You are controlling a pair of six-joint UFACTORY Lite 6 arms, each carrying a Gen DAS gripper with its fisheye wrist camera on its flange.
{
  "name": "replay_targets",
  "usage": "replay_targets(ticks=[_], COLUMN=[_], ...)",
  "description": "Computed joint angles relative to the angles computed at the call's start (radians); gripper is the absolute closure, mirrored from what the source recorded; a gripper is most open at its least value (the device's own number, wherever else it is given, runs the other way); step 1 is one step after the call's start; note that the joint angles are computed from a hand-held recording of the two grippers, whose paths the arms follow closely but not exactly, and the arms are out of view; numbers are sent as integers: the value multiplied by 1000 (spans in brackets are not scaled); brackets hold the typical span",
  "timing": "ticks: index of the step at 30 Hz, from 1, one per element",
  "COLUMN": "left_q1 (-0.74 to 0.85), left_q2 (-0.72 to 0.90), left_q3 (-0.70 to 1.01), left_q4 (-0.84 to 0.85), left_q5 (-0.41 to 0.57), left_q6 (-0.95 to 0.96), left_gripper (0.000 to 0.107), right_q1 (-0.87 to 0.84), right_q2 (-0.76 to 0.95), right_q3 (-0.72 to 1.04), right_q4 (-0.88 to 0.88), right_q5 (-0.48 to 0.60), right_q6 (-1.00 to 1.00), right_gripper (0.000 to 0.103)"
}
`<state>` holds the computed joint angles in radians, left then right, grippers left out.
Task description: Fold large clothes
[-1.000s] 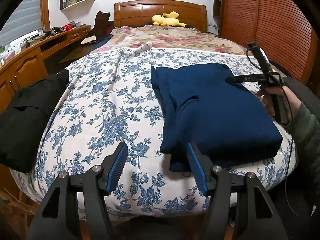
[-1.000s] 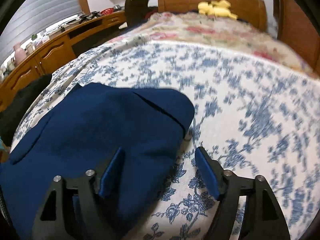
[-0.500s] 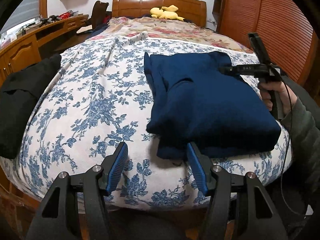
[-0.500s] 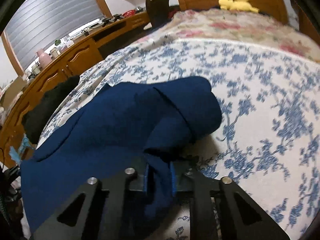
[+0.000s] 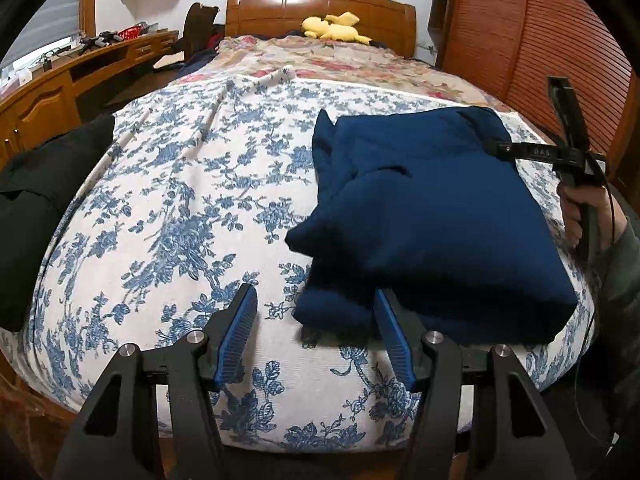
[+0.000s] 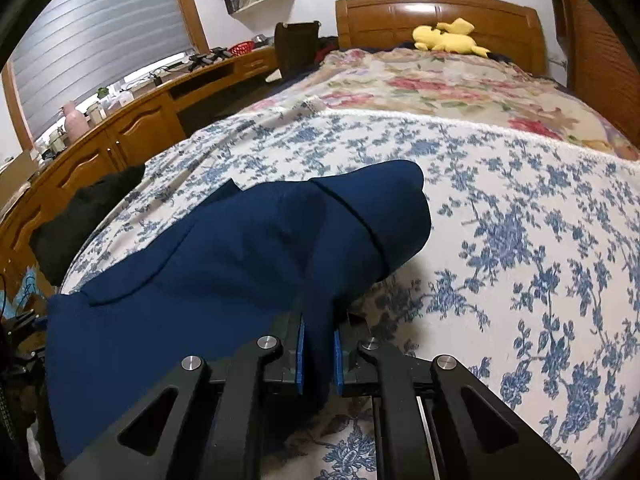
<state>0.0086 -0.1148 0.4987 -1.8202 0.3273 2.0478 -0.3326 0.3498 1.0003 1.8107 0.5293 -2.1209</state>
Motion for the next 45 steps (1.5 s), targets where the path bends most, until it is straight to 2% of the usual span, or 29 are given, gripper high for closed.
replay_targets(ticks=[5, 10, 12, 15, 18, 20, 22, 24, 27, 29, 32, 37, 41, 45], left_q1=[-11, -27, -30, -36, -29, -35, -54, -43, -46, -40, 18, 133, 283, 448], left_q2=[3, 2, 4, 9, 14, 10, 5, 12, -18, -68, -105, -96, -66, -22], left_q3=[-5, -12, -10, -9, -16, -29, -36, -30, -36, -61, -63, -18, 42, 128], left_q4=[-4, -19, -14, -5, 26, 11, -51, -18, 0, -35, 32, 124, 217, 300], left_q5=[5, -7, -10, -13, 13, 29, 16, 45, 51, 72, 147, 245, 358, 469], left_q6=[6, 16, 3, -6, -39, -23, 33, 6, -9, 35, -18, -33, -31, -28], left_gripper=[55, 56, 56, 56, 56, 56, 63, 85, 93, 95, 96, 97, 97, 97], right_q1=[20, 41, 49, 53, 44, 37, 31, 32, 23, 30, 66, 144, 268, 422], right_q2=[14, 81, 112, 163, 207, 219, 218, 186, 112, 36, -79, -214, -246, -211], right_q3=[62, 142, 177, 234, 280, 292, 286, 244, 158, 84, -20, -118, -83, 37], right_q4=[-110, -184, -221, -274, -334, -339, -317, -219, -63, 40, 179, 294, 372, 477], right_q5=[-28, -51, -72, -78, -35, -4, 27, 27, 53, 54, 24, -43, -179, -333], right_q6=[149, 264, 321, 412, 482, 484, 444, 327, 155, 55, -78, -159, -198, -277], right_gripper=[88, 73, 60, 46, 43, 43, 54, 80, 88, 90, 91, 91, 92, 92])
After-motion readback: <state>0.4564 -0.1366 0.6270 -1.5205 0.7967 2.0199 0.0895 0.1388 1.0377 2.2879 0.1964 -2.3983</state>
